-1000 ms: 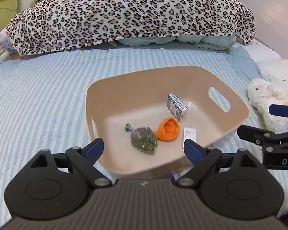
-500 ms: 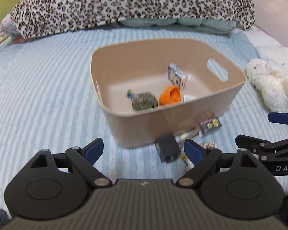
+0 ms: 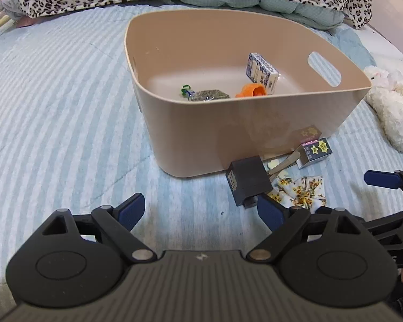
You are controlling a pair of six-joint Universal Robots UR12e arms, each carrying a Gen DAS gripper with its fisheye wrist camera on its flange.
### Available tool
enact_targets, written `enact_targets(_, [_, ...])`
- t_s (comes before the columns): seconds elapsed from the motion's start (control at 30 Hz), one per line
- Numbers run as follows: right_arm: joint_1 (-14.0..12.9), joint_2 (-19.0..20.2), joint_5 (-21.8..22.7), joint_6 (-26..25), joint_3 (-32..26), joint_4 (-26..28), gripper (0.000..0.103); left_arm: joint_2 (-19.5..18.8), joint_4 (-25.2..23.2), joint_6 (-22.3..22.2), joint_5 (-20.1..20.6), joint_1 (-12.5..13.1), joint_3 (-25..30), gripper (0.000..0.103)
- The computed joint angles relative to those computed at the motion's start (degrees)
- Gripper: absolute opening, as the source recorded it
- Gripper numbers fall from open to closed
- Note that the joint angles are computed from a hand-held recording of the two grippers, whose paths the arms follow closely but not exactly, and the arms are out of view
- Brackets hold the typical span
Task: Organize objects
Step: 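Grasp the small black box with the left tool while the right grasps the floral scrunchie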
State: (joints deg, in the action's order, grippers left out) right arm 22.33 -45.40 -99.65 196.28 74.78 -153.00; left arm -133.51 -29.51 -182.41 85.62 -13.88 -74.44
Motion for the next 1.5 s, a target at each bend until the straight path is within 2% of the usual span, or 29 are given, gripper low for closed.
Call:
enact_targets(0.4, [-0.4, 2.2, 1.8, 0.5, -1.7, 1.3, 0.101, -1.6, 0.1, -0.9, -1.9, -0.2, 2.3, 0.091])
enact_targets(0.63, [-0.6, 2.5, 2.0, 2.2, -1.7, 0.5, 0.099, -3.7, -1.8, -0.9, -1.4, -0.9, 5.0, 0.091])
enact_targets(0.87, [-0.6, 3.1, 1.8, 2.3, -2.2, -0.5, 0.096, -4.8, -2.4, -3.2, -0.1, -1.0, 6.0, 0.090])
enact_targets(0.93, [-0.6, 3.3, 1.7, 2.1, -2.2, -1.4, 0.091, -5.0, -1.9, -3.8, 0.7, -1.1, 6.0, 0.089])
enact_targets(1.1, [-0.1, 3.6, 1.2, 1.4, -2.1, -3.5, 0.079, -5.1, -2.5, -3.4, -0.3, -0.8, 6.1, 0.076])
enact_targets(1.2, [0.0, 3.8, 1.4, 0.8, -2.5, -3.7, 0.070, -5.0, -2.6, -1.8, -0.1, -1.0, 5.8, 0.059])
enact_targets(1.27, [-0.1, 3.8, 1.8, 0.6, -2.7, -4.0, 0.064, -4.8, -2.9, -0.6, -0.1, -1.1, 5.6, 0.044])
enact_targets(1.33, [-0.3, 3.8, 2.5, 0.1, -2.5, -4.6, 0.053, -4.7, -3.1, 0.1, -0.2, -1.1, 5.4, 0.034])
enact_targets(1.4, [-0.5, 3.9, 2.9, -0.4, -2.2, -5.1, 0.047, -4.5, -3.0, 0.3, -0.2, -1.1, 5.1, 0.034])
enact_targets(1.5, [-1.1, 3.7, 4.9, -0.8, -1.5, -5.9, 0.030, -4.1, -2.9, 0.6, 0.0, -1.0, 4.6, 0.033])
